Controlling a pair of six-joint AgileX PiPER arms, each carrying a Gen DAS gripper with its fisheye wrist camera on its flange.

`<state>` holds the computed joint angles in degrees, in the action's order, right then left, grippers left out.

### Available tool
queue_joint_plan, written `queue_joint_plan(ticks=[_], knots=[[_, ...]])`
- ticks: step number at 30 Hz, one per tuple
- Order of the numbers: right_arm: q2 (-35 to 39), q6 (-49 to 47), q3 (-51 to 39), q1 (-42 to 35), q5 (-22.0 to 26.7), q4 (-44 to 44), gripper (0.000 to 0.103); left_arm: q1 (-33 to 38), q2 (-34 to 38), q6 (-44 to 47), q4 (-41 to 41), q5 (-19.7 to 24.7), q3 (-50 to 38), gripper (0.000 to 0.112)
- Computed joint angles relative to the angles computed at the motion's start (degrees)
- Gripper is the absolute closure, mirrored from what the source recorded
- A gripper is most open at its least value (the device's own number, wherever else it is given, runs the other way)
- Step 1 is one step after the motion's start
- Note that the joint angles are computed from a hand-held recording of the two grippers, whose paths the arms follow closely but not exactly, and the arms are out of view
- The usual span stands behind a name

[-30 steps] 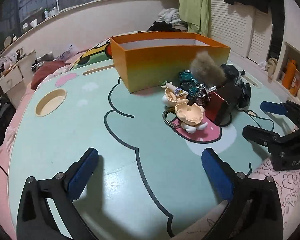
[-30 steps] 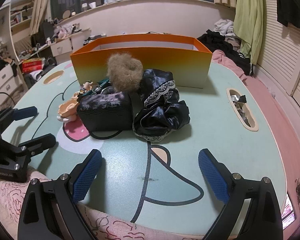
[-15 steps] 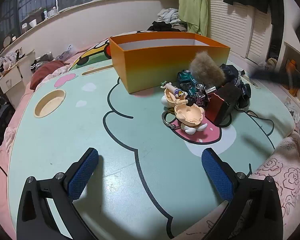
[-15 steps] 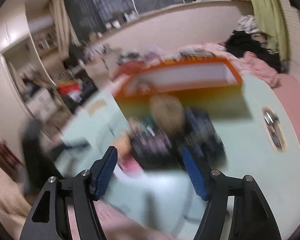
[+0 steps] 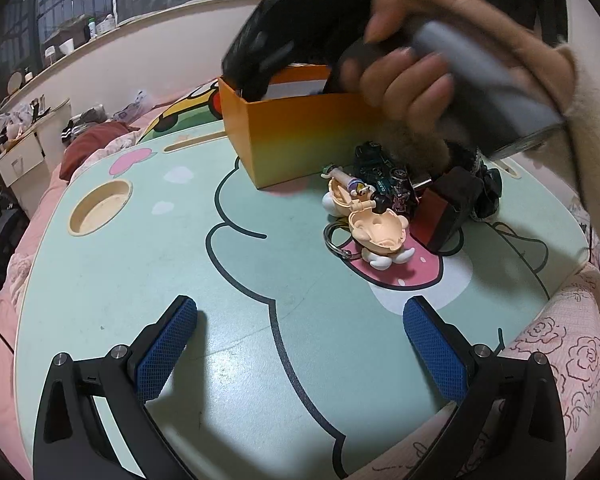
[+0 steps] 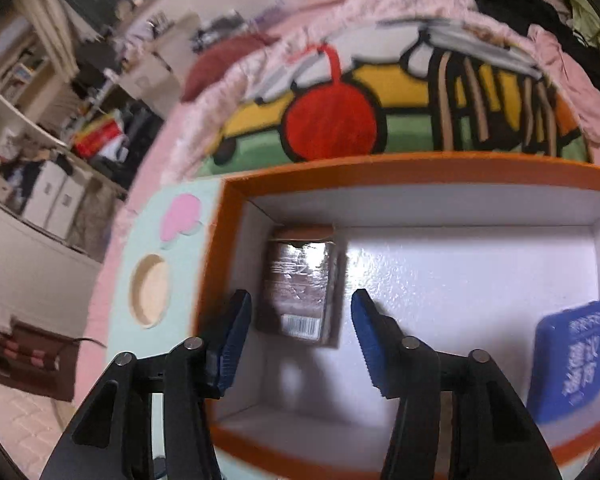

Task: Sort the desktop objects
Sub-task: 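Reach into the orange box and grasp the brown card box with right tool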

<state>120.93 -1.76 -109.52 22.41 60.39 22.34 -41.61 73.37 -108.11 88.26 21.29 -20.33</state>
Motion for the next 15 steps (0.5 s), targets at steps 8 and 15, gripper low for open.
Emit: queue_joint_plan(ticks=[8,15], knots=[[-2.0,4.8,2.0,-2.4,-3.8,-7.6,0.054,-0.5,-0.2,1.9,-2.1,0.4,-0.5,0.010],[-1.6,4.1,1.3,-2.2,-2.7,-2.2,0.048,-0.4,-0.1,1.7,-1.9,0.3,-0.5,0.010]])
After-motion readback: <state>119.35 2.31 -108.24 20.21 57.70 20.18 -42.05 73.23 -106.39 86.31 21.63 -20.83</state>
